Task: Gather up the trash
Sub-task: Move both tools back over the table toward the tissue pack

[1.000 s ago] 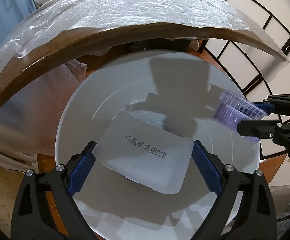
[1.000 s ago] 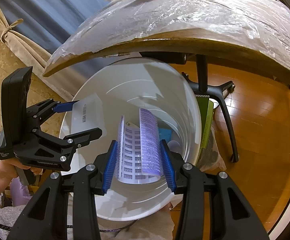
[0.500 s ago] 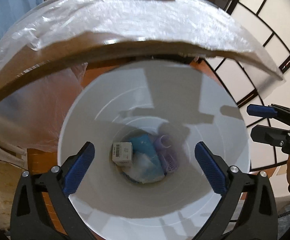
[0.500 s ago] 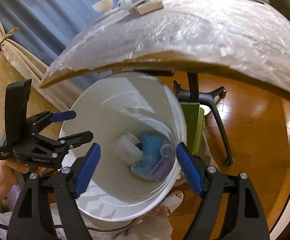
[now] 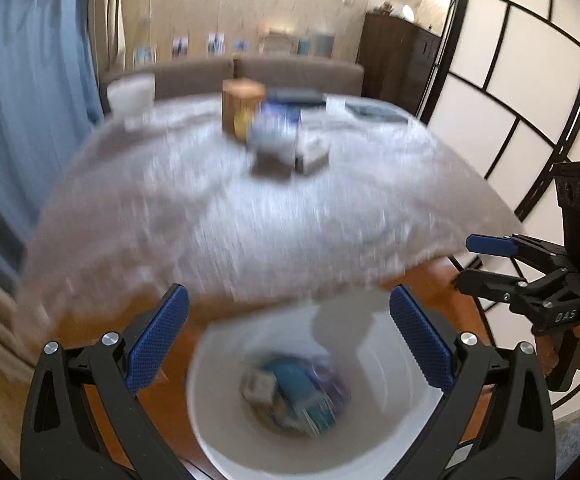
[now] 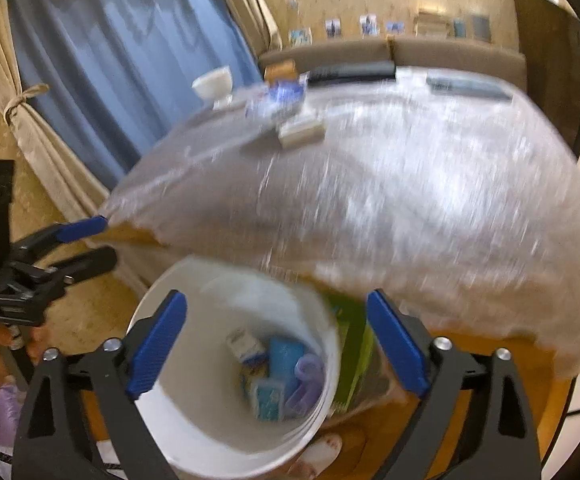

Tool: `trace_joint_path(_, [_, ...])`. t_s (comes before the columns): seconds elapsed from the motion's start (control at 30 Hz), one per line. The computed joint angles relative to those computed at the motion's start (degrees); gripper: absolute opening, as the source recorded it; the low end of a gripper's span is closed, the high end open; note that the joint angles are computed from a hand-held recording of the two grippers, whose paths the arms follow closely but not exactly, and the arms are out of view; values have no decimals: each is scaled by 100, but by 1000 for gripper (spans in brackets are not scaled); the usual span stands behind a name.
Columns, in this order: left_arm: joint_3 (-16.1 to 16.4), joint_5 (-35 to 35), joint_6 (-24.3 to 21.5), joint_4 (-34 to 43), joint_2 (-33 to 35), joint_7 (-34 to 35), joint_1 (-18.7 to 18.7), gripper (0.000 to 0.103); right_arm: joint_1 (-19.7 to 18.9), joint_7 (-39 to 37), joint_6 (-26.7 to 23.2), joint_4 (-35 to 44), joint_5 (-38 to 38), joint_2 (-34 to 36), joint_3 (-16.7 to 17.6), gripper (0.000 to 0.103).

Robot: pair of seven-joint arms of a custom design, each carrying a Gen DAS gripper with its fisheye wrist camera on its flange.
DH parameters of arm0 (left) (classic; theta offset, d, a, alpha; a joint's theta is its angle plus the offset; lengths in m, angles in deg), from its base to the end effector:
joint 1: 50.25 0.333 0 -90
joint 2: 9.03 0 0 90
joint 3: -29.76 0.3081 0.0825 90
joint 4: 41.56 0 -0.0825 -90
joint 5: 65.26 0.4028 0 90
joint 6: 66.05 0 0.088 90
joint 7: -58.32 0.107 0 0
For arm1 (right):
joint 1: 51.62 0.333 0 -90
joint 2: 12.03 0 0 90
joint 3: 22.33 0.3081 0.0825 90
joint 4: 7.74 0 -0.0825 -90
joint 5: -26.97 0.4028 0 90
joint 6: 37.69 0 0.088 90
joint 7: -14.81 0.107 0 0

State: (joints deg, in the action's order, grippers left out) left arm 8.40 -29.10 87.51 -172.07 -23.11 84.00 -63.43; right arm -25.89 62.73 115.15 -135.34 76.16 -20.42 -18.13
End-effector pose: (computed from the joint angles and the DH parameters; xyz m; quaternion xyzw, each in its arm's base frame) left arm 0.4272 -0.3276 0.4979 -0.6584 0.6471 -0.3031 0.2363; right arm 0.4925 0.2591 0.4760 -0.8145 0.4311 -0.0273 0.3873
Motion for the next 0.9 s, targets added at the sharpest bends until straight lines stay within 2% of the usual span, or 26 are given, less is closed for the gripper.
trace_joint_path(0.17, [93,409,-144,496,241,200,190,101,-41,195,413,494,-298,404,105,94])
trace_joint_path(0.3, [298,495,-103,991,673,497,203,101,-115,435,489,997,-678,849,224,94])
trace_joint_path(0.47, [618,94,-21,1757,1433,1306,77,101,-198,866,453,1641,-1497,1427,384,94])
trace_joint_path(0.57, [787,-99,-139,2256,1917,1753,-36,101,-244,1121,430,1988,-1915,1760,469,94])
trace_joint_path(0.7, [994,-520,-320,2860,2533,2307,-143,101,-291,1523,177,2726,-2452,2372,540,94])
trace_joint_path(0.9, [1134,-1336,-194,3324,3055,3046,-165,101,-330,1829,-212,3639,-2944,3081,664,94])
